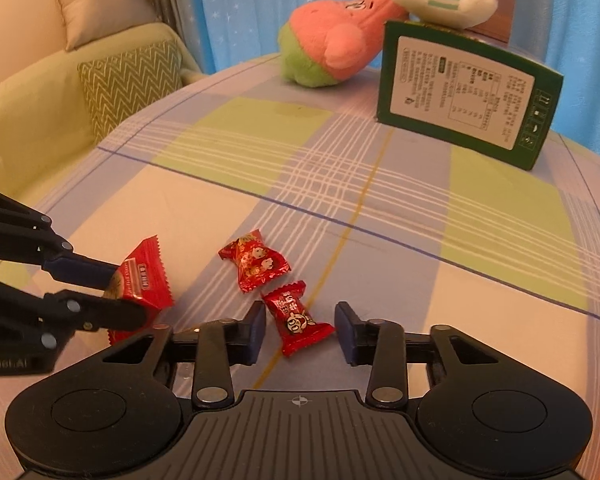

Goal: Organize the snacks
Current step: 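Grasp the large red candy packet with the left tool while the right tool grasps the small red candy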

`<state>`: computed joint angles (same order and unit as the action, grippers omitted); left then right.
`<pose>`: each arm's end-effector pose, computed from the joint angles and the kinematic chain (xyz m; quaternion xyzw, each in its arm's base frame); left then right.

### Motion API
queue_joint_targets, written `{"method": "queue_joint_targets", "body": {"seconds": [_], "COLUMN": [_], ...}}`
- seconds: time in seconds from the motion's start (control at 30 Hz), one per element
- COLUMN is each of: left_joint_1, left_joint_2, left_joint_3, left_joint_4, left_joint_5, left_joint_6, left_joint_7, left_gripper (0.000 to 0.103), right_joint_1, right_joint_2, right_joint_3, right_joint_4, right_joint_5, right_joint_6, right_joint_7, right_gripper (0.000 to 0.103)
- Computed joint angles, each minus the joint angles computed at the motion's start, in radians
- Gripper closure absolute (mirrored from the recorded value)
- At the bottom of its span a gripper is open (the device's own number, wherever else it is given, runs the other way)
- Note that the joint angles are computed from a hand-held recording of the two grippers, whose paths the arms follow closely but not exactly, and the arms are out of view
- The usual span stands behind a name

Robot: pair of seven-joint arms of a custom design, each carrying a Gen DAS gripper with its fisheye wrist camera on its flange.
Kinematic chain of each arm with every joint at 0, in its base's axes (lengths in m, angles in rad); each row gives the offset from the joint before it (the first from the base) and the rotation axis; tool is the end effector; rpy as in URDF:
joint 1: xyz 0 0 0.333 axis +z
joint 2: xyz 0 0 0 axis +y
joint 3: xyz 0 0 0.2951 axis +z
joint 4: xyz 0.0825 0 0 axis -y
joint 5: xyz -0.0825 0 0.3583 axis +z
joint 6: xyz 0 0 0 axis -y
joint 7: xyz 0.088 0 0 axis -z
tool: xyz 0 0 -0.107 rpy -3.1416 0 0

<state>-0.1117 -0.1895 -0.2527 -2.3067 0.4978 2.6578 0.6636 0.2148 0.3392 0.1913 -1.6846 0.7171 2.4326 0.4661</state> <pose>0.4647 -0.1962 0.4695 -0.7202 0.6179 -0.2201 0.2260 0.6085 0.2485 0.4423 -0.8988 0.2515 -0.0406 0.3568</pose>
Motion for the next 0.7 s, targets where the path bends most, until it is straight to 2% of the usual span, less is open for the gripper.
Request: {"method": "queue_joint_targets", "body": {"seconds": [0.13, 0.3, 0.37, 0.47, 0.7], "left_joint_1": [0.011, 0.010, 0.011, 0.014, 0.028], "left_joint_2": [0.008, 0.019, 0.014, -0.004, -0.021], "left_joint_3": [-0.012, -0.017, -0.018, -0.026, -0.032], "left_joint_4": [-0.005, -0.006, -0.011, -0.020, -0.039], "left_joint_5": [0.056, 0.124, 0.145, 0.192, 0.263], "left_joint_6": [0.012, 0.017, 0.019, 0.006, 0.041], "left_joint_7": [-0.047, -0.089, -0.114, -0.158, -0.217], "left_gripper": [0.079, 0.079, 0.078, 0.078, 0.078], "right_joint_1": [0.000, 0.006, 0.008, 0.017, 0.010], "right_joint_2": [-0.005, -0.008, -0.003, -0.001, 0.005], "right_joint_3": [0.003, 0.000, 0.000, 0.001, 0.014], "right_joint_4": [-0.012, -0.011, -0.004, -0.006, -0.008], "right_joint_5": [0.008, -0.004, -0.004, -0.018, -0.004], "right_joint_6": [0.015, 0.007, 0.004, 0.032, 0.051], "right_joint_7": [-0.007, 0.002, 0.009, 0.014, -0.015], "right_gripper": [0.075, 0.075, 0.073, 0.063, 0.063]}}
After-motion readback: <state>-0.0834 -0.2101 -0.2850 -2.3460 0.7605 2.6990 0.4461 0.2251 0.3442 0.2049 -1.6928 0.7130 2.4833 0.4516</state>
